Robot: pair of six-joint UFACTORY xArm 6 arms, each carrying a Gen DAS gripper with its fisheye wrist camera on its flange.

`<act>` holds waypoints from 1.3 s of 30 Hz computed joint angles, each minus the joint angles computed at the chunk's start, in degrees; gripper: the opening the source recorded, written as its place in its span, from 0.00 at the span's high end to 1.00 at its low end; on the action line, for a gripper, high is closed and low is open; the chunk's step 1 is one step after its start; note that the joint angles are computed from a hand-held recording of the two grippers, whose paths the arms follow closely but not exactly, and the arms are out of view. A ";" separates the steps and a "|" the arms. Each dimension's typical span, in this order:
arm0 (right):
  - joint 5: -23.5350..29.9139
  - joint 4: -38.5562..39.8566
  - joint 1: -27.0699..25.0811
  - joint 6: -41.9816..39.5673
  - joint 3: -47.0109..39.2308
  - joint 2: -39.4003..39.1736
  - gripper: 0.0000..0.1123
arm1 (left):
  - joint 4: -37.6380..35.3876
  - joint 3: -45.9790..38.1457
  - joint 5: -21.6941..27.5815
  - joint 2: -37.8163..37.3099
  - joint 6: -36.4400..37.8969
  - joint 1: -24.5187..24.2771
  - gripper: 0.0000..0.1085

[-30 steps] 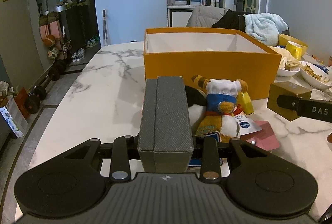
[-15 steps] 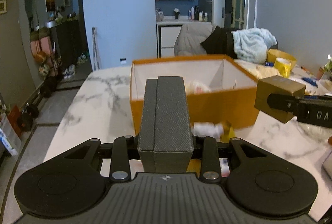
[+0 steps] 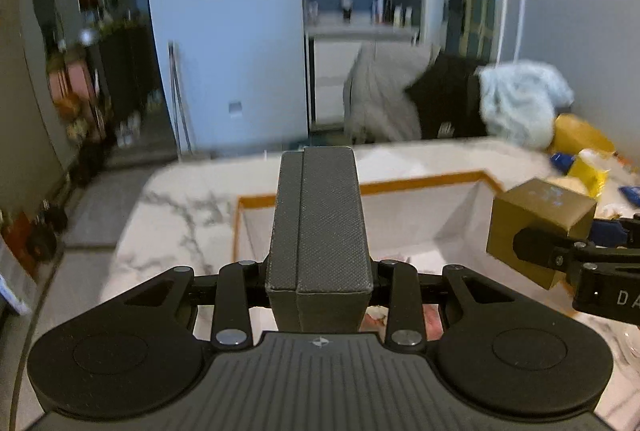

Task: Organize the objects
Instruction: 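Lift both boxes and carry them over the orange box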

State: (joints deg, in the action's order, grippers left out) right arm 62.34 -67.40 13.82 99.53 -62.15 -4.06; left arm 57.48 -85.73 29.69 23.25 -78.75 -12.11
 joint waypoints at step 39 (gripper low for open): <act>-8.00 36.68 -21.86 -29.09 -21.70 23.67 0.44 | -48.21 -51.41 25.89 37.08 50.22 4.50 0.64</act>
